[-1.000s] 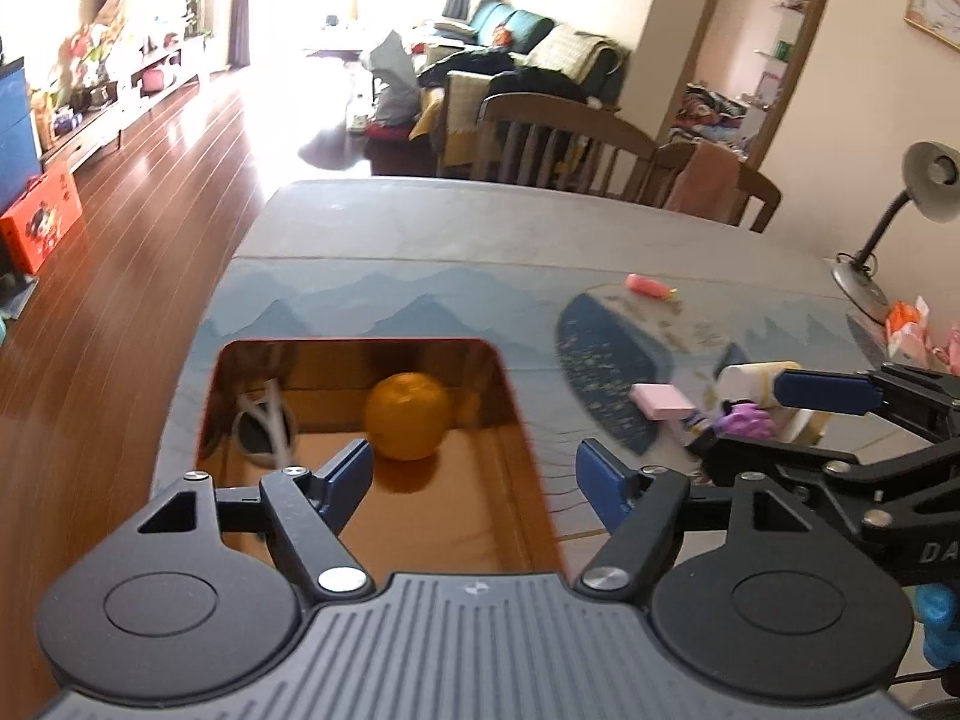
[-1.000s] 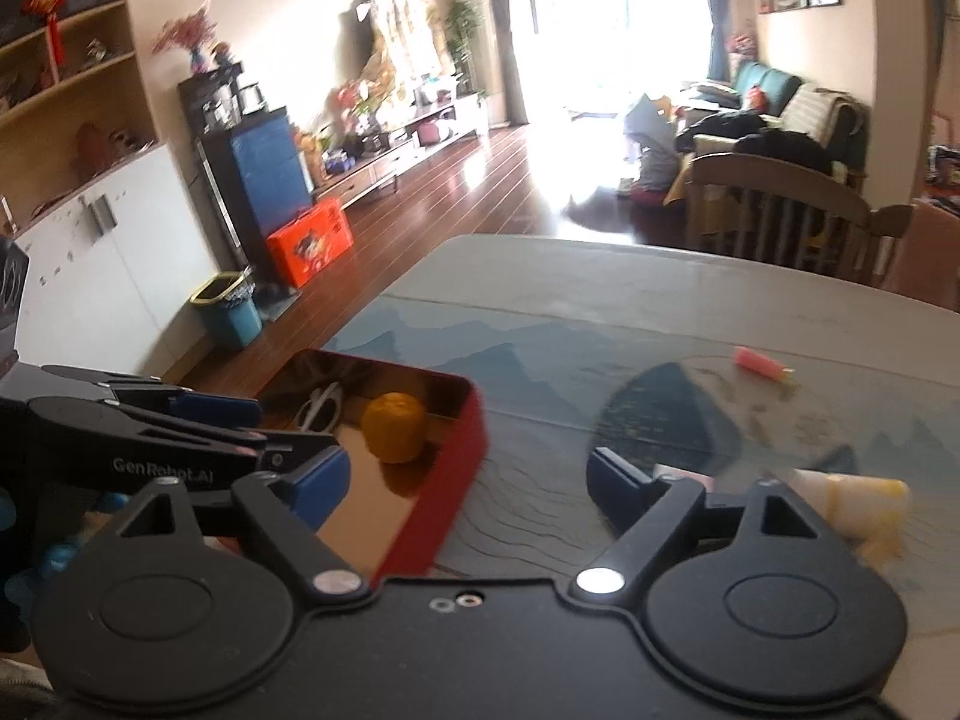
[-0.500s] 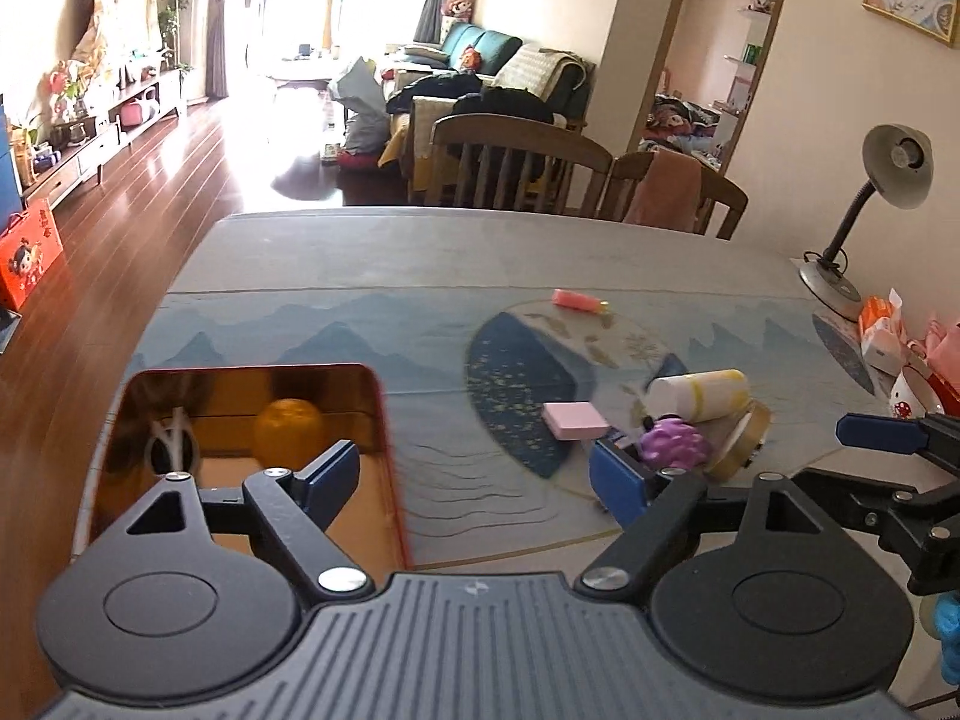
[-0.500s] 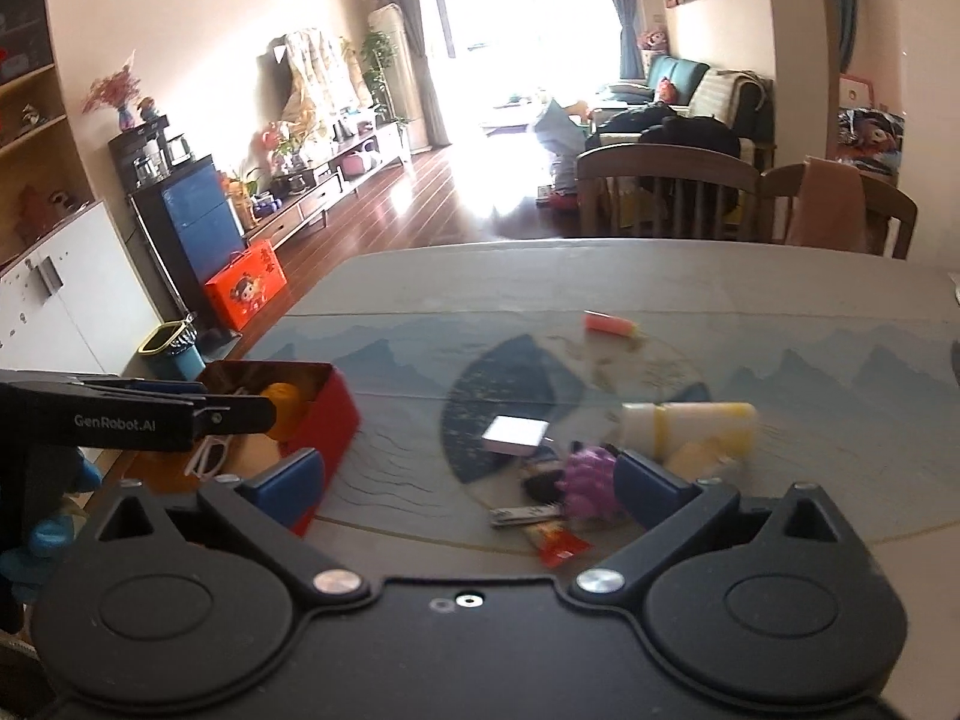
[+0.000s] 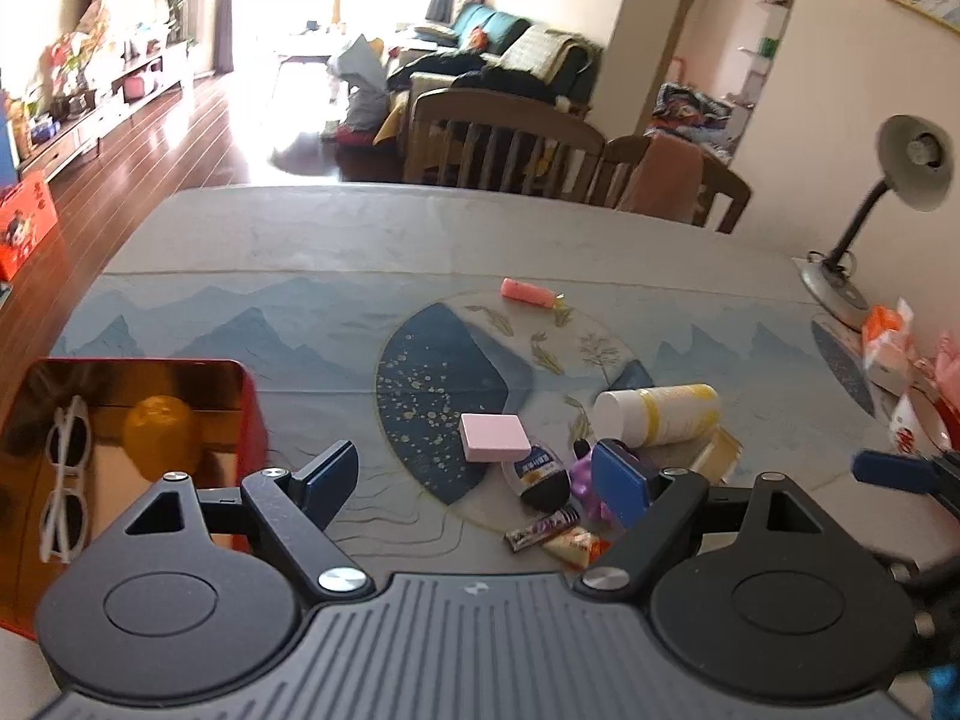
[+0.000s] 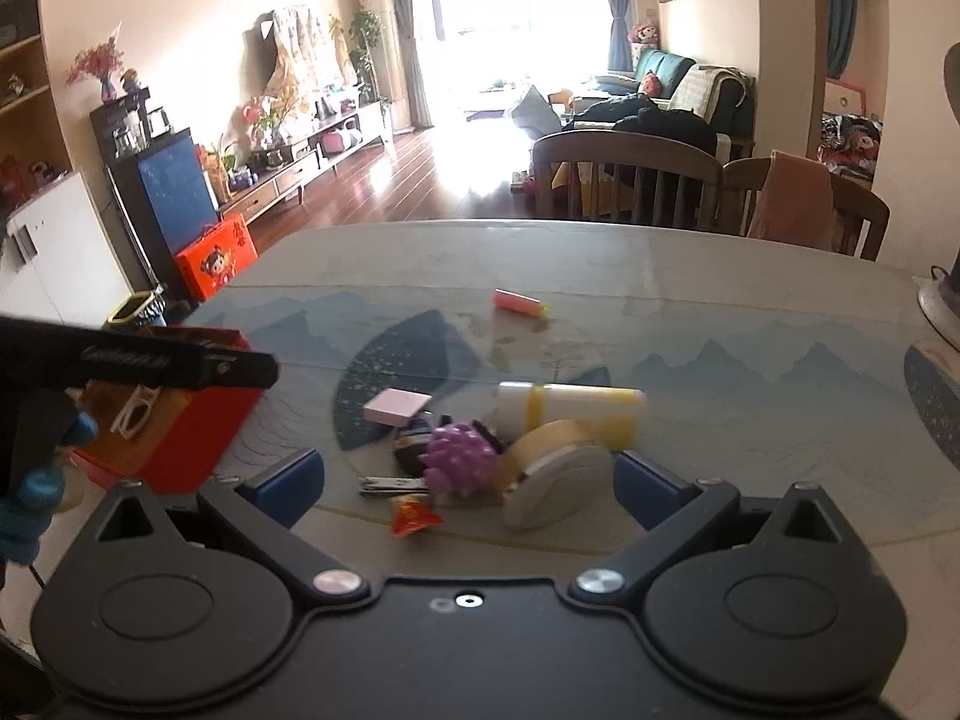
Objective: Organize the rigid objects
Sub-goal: 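Open both tools and withdraw them from the tin box, then grasp the pink sponge with the left tool while the right tool grasps the gold tin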
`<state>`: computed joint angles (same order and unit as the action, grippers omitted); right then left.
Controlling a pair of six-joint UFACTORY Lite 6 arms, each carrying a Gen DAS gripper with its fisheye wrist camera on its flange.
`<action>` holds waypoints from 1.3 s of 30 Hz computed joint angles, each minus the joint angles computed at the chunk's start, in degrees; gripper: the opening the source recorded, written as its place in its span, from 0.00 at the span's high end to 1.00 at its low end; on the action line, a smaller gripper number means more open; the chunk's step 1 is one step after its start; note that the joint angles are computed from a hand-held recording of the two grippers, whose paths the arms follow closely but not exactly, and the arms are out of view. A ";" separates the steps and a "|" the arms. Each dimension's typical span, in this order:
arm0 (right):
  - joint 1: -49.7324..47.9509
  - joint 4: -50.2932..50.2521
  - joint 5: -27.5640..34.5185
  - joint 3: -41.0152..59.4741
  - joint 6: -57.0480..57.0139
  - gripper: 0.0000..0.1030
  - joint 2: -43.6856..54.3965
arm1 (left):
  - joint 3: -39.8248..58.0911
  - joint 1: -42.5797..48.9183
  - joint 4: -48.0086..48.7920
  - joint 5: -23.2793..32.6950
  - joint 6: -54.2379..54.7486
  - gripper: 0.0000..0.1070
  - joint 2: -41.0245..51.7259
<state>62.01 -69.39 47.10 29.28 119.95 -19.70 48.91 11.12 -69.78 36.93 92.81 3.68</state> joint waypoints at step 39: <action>-29.89 -41.29 -28.13 -5.17 15.54 0.12 10.42 | 21.49 -22.76 5.54 -23.85 -21.17 0.56 31.21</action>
